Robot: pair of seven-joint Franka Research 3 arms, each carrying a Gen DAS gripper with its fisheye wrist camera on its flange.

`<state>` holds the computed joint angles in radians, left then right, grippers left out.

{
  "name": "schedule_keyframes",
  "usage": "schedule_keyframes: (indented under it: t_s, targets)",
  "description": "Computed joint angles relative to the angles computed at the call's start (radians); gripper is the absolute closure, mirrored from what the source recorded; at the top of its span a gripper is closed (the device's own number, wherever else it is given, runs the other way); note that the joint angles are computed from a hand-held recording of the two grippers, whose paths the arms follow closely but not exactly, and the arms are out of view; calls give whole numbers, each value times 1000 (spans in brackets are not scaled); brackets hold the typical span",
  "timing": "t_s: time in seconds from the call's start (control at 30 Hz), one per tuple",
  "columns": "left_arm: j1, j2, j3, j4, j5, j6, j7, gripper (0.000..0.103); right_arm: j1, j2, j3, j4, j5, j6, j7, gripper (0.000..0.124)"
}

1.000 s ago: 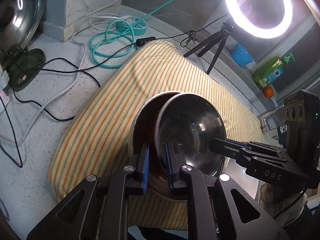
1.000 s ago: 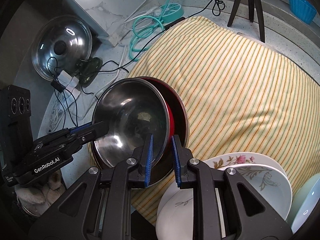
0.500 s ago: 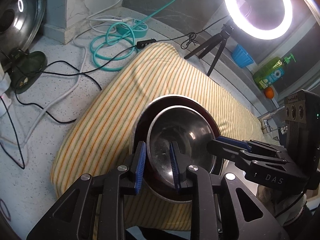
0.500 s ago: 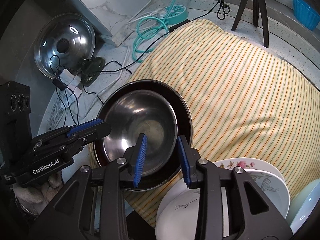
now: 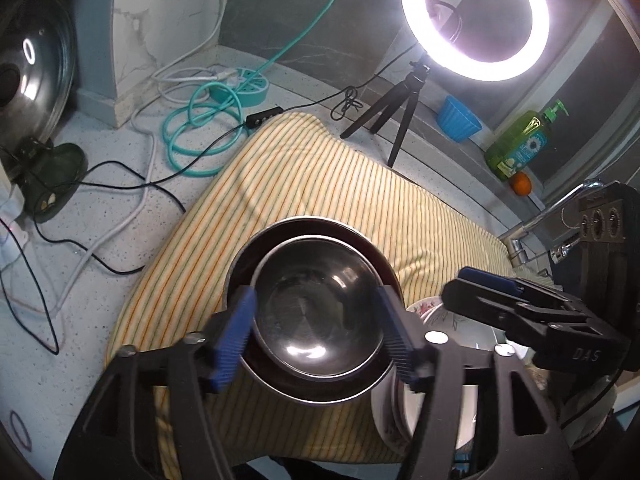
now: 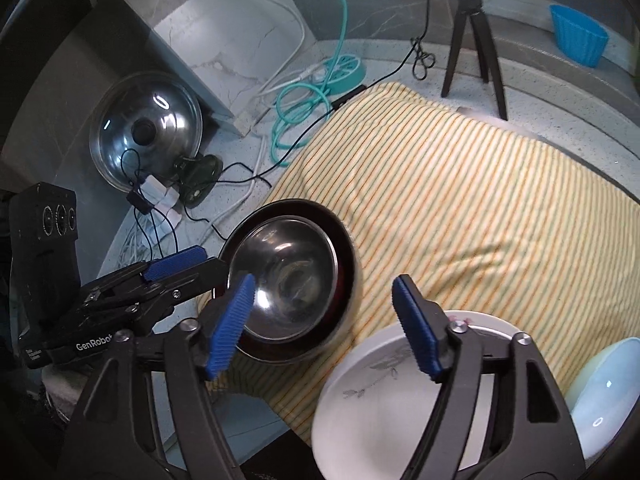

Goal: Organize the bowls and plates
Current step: 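Open both grippers and withdraw from the nested steel bowls, then move both grippers to the pale blue bowl and grasp its rim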

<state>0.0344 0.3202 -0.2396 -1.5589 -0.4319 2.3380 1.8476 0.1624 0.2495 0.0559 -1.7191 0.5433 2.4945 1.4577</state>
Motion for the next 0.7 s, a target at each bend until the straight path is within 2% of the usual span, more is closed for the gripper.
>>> schedule_keyframes:
  t_s: [0.13,0.37,0.7]
  targets:
    - [-11,-19,-8,-27,0,18,17,36,0,-79,-20,-100,-28,59,19,34]
    - [-40,-57,-26,-77,-35,30,86,36,-19,-215,-59,-266,-110,106,118,33]
    - [-89,-44,-47,-51,-69,-1,156,36,-101,-388,-91,-487,-214,168,284,33]
